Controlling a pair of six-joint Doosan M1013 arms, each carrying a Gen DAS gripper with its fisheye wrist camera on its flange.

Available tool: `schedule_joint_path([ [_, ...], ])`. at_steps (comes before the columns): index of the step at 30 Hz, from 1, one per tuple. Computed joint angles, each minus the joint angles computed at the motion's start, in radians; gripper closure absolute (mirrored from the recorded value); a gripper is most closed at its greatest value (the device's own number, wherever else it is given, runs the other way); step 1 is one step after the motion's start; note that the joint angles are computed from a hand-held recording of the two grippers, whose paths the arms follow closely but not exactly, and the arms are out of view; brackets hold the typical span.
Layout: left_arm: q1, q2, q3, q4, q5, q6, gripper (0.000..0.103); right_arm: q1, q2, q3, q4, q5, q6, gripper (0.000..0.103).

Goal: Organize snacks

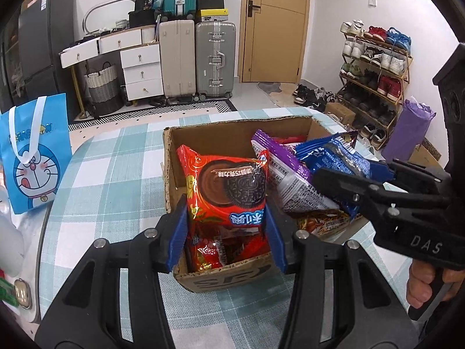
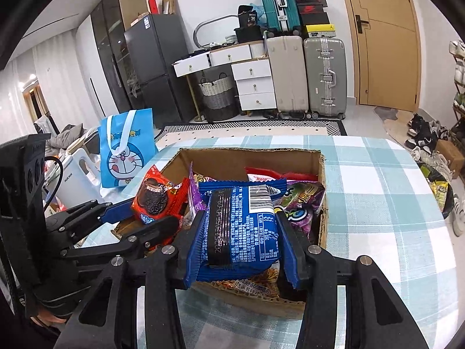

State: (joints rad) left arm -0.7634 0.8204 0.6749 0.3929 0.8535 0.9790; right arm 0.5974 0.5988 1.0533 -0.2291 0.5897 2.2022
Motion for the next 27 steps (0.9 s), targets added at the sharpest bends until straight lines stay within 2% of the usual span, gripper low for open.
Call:
schedule_joint_path([
  [7,-0.001,0.008,-0.013,0.004,0.010,0.008,0.058,-0.002,-0.003,0.003,0.005,0.003,-0.011,0.056],
  [11,0.000,0.011,-0.018,0.000,0.013,0.007,0.057,0.003,-0.010,0.013,-0.028,0.005,0.007,0.048],
  [13,0.002,0.013,-0.022,-0.013,0.015,0.013,0.057,0.010,-0.018,0.025,-0.086,0.004,0.039,0.038],
  [16,0.004,0.009,-0.018,-0.033,0.012,0.016,0.051,0.014,-0.035,0.052,-0.138,-0.013,0.081,0.024],
  [23,0.004,-0.039,0.062,-0.030,-0.063,0.004,0.022,0.016,-0.080,0.123,-0.209,-0.068,0.169,0.008],
  [27,-0.007,-0.074,0.115,0.022,-0.092,-0.028,0.021,0.020,-0.109,0.174,-0.255,-0.116,0.232,0.001],
])
